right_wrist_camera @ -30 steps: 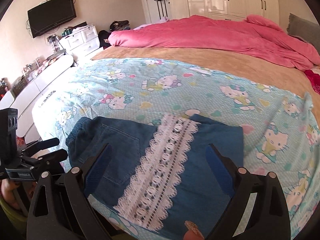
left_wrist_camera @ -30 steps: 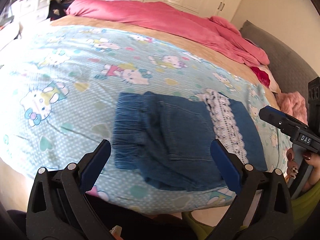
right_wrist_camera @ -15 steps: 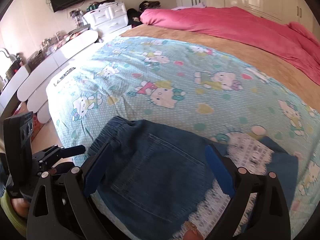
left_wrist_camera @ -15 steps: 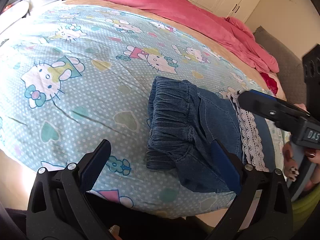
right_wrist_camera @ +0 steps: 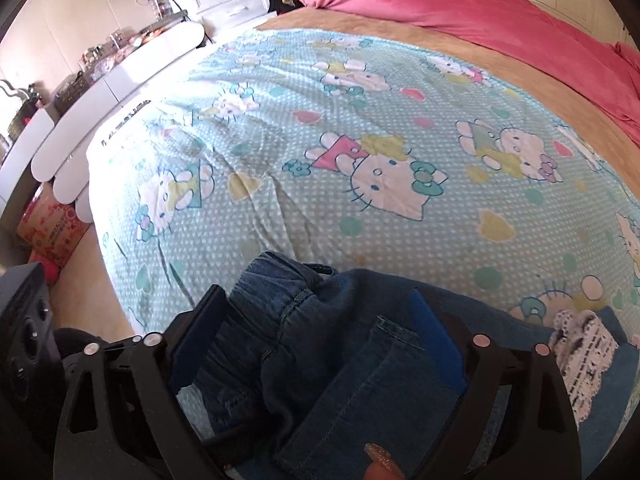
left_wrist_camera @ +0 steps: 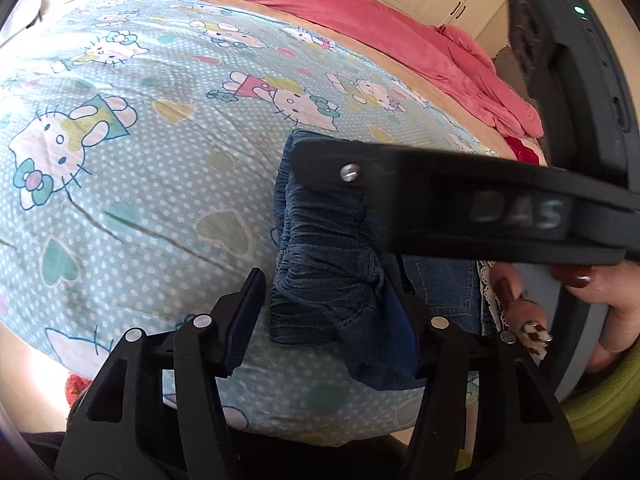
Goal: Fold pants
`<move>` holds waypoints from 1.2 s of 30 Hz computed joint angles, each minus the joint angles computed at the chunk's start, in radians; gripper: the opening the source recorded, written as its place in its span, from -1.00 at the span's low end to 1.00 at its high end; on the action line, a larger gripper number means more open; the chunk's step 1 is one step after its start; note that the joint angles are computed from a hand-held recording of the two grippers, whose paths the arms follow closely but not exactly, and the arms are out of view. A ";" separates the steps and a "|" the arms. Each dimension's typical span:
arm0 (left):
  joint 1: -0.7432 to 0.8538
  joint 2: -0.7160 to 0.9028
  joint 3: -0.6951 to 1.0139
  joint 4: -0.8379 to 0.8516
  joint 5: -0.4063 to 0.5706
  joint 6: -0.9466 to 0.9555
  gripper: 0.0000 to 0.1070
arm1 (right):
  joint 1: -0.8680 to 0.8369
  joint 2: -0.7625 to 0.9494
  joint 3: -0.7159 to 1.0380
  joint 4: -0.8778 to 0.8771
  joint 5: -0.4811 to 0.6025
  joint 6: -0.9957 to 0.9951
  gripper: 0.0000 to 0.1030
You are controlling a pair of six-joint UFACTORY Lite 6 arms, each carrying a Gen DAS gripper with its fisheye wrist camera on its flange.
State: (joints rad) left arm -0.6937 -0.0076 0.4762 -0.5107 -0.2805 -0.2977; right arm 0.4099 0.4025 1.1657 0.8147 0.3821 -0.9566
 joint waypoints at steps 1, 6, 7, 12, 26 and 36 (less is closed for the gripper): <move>0.002 0.001 0.000 0.011 -0.001 -0.010 -0.06 | 0.006 0.030 0.019 -0.020 0.003 0.022 0.62; 0.005 0.007 0.004 0.030 -0.003 -0.026 -0.06 | -0.027 0.022 -0.021 0.168 0.050 -0.183 -0.30; 0.006 0.012 0.011 0.035 -0.002 -0.026 -0.03 | -0.046 0.000 -0.037 0.195 0.070 -0.213 -0.33; -0.038 0.009 0.047 -0.082 0.016 0.084 0.27 | -0.196 -0.125 -0.115 0.288 0.200 -0.334 -0.52; -0.200 0.213 0.416 -0.169 0.088 0.228 -0.18 | -0.727 -0.200 -0.080 0.293 0.587 -0.493 -0.54; -0.298 0.434 0.720 -0.449 0.133 0.537 0.06 | -0.950 -0.120 -0.053 0.335 0.626 -0.583 0.29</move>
